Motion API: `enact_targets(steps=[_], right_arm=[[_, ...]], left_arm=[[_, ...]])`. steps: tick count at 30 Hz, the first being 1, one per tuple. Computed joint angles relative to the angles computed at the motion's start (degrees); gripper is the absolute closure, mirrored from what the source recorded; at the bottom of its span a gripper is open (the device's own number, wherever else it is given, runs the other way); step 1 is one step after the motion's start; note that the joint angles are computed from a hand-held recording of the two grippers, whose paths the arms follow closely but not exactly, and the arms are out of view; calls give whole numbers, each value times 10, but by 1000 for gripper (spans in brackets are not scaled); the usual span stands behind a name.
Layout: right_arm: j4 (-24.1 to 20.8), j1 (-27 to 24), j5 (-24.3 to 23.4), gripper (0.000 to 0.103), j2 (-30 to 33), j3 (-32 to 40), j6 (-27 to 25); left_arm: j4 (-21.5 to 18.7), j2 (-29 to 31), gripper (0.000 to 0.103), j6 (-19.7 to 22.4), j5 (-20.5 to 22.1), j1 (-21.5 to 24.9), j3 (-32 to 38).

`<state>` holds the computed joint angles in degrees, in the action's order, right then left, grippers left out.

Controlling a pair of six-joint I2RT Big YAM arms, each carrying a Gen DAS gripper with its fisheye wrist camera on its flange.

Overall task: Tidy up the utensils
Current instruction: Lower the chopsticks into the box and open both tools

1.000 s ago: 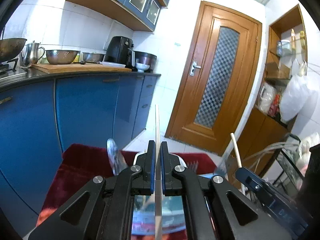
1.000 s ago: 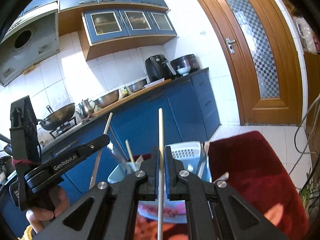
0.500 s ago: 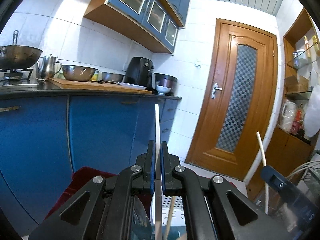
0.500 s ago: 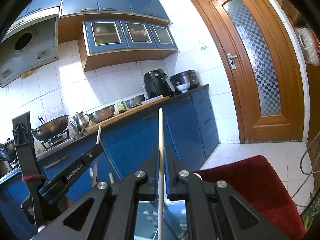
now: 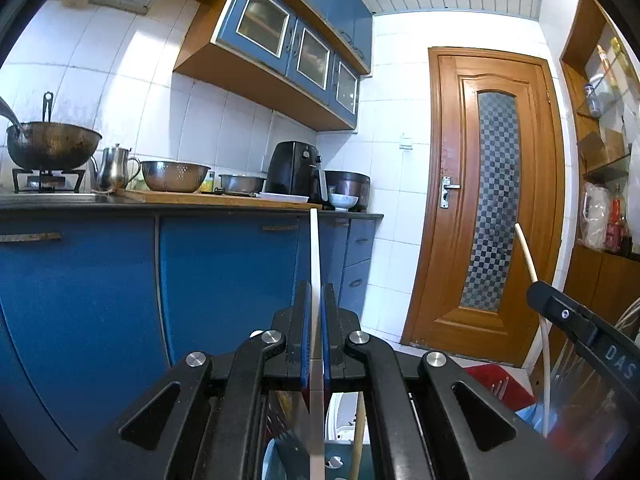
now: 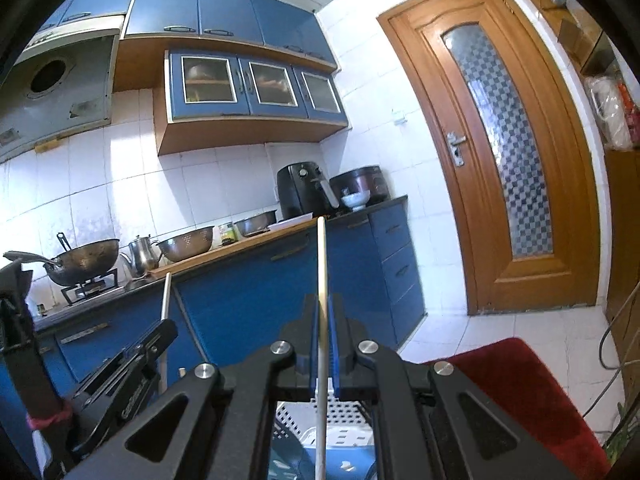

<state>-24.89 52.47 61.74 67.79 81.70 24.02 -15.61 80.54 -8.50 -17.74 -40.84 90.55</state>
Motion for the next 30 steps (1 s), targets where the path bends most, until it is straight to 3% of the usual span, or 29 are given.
enact_targets(steps=[4, 8, 13, 15, 20, 25, 30], right_arm=[[45, 7, 16, 96, -1, -13, -52], [51, 11, 20, 96, -2, -15, -68], [35, 15, 19, 95, -2, -12, -59], [21, 19, 15, 88, -4, -9, -48], [-7, 27, 7, 78, 0, 3, -40], [-27, 33, 1, 75, -3, 13, -20], [-25, 50, 15, 70, -5, 25, -32]], left_arm=[[3, -2, 100, 2, -2, -1, -9], [1, -3, 100, 7, 0, -2, -13], [-4, -8, 100, 7, 3, -5, -17], [-5, -11, 99, 10, -1, -6, -19], [-24, -18, 82, 5, 11, -8, -17], [-44, -30, 82, 6, 13, -11, -17], [-68, -45, 81, 5, 16, -10, -12]])
